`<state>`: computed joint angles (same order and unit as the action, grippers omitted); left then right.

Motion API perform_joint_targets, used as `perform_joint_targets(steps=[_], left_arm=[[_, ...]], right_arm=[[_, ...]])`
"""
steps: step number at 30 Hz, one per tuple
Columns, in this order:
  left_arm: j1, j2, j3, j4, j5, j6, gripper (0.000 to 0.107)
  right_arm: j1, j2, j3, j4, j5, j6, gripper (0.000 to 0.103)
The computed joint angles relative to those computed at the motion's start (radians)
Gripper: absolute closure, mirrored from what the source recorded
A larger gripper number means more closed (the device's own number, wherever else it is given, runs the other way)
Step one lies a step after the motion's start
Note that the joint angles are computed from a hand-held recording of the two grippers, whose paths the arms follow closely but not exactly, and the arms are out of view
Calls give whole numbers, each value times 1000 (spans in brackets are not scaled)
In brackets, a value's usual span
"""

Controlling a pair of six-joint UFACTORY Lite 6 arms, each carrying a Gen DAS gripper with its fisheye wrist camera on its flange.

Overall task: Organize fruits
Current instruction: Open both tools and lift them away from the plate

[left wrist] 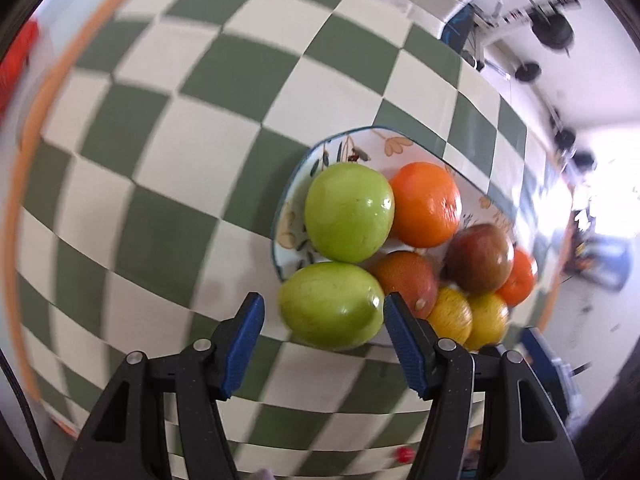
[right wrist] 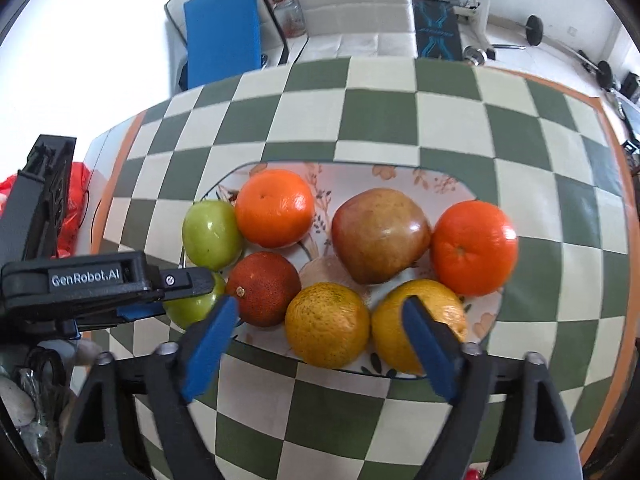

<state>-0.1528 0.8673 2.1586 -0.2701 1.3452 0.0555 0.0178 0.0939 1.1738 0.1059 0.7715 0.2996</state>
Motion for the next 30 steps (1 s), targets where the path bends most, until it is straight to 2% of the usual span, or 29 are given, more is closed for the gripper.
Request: perform_joint_targets(steps=[1,3,5,11,17,25,30], left_arm=[[-10,-31,-22,32,-16,14,42],[-31,-118,-101,87,-62,45,25],[-48,-204,-187,135,-104,73,16],[-75,-467,-466,205,-227,117,16],[-63,-665,-597,176,-245,144,16],[-23,-873,-627,139,-182,219,16],[26,-958,-592,84,-106,278,16]], right_arm=[[7,-10,2,-35,20,37,8],[20,-52,-14,-101,63,106,6],[23,-103,-47,-129,85,142,6],[36,-264,-132,-185,160,223,6],[98,-414,-142,-253,268,307,5],[301,-572,-45,-370,478,491,5],[545,-622,67,-482,662,691,5]])
